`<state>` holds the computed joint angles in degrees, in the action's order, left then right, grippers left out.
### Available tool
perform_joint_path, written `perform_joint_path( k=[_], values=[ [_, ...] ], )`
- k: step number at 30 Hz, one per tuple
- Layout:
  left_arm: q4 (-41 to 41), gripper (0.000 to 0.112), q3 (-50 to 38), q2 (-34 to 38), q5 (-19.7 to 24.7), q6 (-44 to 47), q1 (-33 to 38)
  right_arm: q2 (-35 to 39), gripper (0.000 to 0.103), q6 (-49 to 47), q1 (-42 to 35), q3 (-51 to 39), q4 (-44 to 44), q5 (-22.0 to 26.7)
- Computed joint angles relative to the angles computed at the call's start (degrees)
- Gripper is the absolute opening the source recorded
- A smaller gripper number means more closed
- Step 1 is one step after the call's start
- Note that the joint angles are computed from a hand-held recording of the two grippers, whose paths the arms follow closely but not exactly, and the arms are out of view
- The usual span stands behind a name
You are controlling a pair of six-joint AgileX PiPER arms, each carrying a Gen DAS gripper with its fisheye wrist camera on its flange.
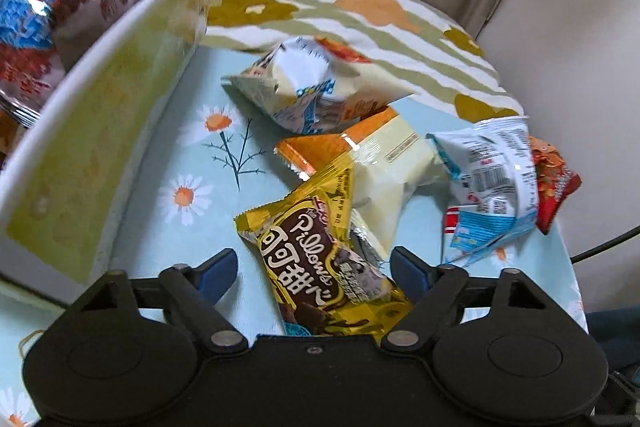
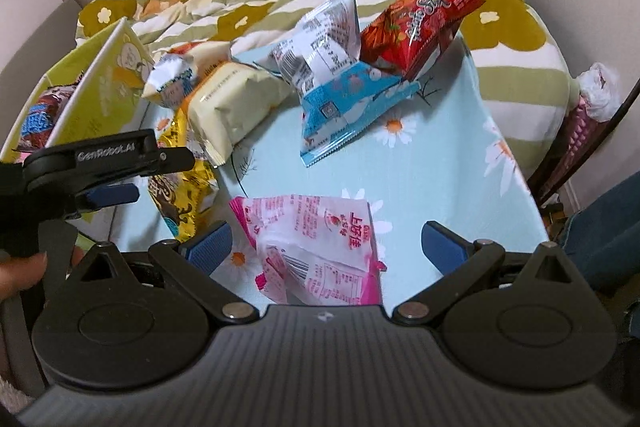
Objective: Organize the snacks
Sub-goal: 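Move both grippers back over the remaining snack pile, then grasp the gold Pillows bag with the left gripper while the right grasps the pink-white bag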
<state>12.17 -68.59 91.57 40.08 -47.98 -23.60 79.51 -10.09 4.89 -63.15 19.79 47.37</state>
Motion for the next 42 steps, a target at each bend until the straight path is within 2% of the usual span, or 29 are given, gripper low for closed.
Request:
perform_joint_path(
  k=[3, 5, 6, 7, 13, 29, 35, 39, 42],
  values=[
    [-2.76, 0.083, -0.19, 1.06, -1.10, 3.46, 1.13, 0.75, 0.103, 1.79, 1.76, 0.33, -2.59, -1.45],
    [-5.84, 0.071, -0.70, 1.88, -1.32, 7.07, 1.76, 1.10, 0.103, 2.94, 2.68, 0.79, -4.11, -2.39],
    [-7.27, 0.058, -1.36, 2.65, -0.48, 8.75, 1.96, 1.26, 0.103, 3.48, 3.05, 0.98, -4.74, -2.72],
    [-7.48, 0.057, -2.08, 3.44, 0.78, 9.51, 1.79, 1.36, 0.103, 3.96, 3.38, 1.20, -5.25, -3.03],
    [-7.78, 0.051, 0.75, 1.60, -0.26, 12.24, 1.82, 1.81, 0.103, 5.37, 5.13, 2.22, -6.84, -4.65],
    [-2.16, 0.051, 5.82, -4.44, 1.46, 12.04, -0.45, 4.49, 0.103, 7.59, 8.87, 3.12, -10.75, -7.88],
    [-0.47, 0.050, 6.69, -6.21, 1.76, 10.99, -1.45, 4.92, 0.090, 6.25, 9.57, 3.80, -8.98, -9.22],
    [0.99, 0.050, 7.05, -7.74, 2.46, 9.89, -2.20, 4.57, 0.071, 2.81, 9.04, 4.04, -5.72, -9.87],
    [1.89, 0.050, 7.10, -9.21, 3.43, 9.10, -2.86, 3.83, 0.066, 1.99, 8.83, 3.93, -4.90, -9.88]
  ],
)
